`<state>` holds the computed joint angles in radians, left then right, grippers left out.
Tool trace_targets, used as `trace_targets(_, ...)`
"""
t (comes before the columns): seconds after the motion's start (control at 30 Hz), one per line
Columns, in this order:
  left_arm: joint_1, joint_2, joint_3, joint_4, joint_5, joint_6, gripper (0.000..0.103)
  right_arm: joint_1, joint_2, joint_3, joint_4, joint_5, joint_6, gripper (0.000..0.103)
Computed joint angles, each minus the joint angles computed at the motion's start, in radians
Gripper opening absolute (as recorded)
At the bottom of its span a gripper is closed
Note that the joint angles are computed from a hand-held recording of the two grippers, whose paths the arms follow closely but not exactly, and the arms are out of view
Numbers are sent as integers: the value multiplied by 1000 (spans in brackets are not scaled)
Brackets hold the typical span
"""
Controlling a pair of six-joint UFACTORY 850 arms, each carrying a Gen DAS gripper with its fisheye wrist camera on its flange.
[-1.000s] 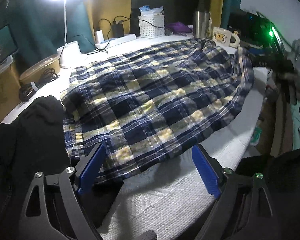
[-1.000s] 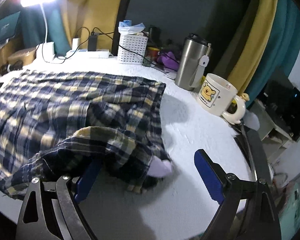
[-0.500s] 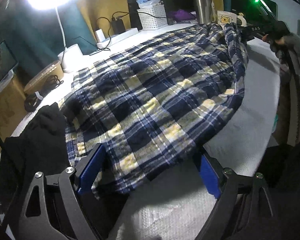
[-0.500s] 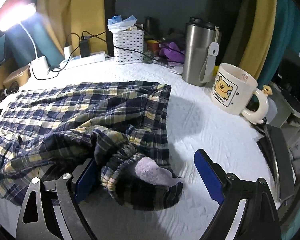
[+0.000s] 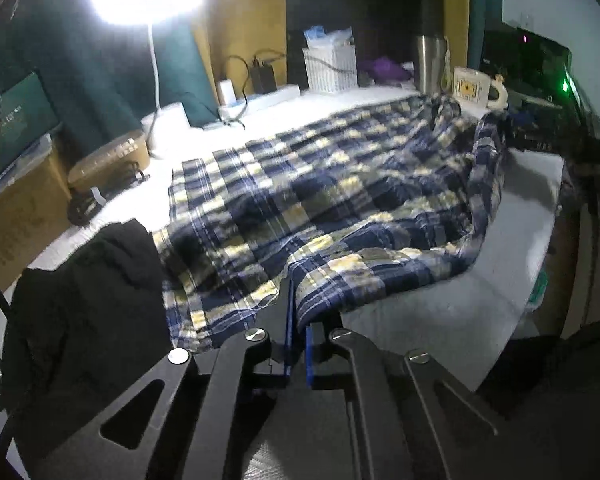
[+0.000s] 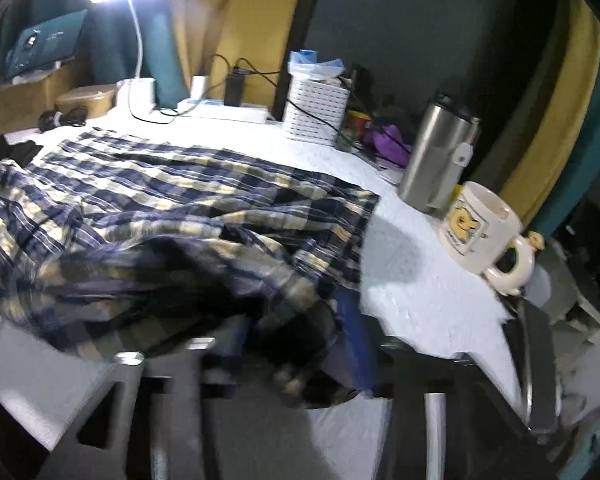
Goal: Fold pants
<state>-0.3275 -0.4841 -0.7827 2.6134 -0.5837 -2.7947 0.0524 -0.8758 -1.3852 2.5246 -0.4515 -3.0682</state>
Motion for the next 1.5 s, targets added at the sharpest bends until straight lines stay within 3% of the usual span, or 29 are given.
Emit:
trace_targets(0.03,-3,9,5,1,-6,-2,3,-4,5,7,-7,-10,12,28)
trace_targets(0.2,-22,70,39,-3,-48,-4,2,-26,56,87,46,-74,-14,24)
trace_targets(0.73,-106,262,158,-43,-131,40,2,-98,242,346,134,-293,-29,24)
trace_targets(1.0,-145,378,220,62,-124,-6,2,-141,279,407,137,-347,-1,24)
trace_targets(1.17,-167,392,221,5,-147,61,2,-160,298,435,125,-398,21,24)
trace_targets(1.5,-124,345,187,57,-154,9,2,-161,303,425,117,-419,59,24)
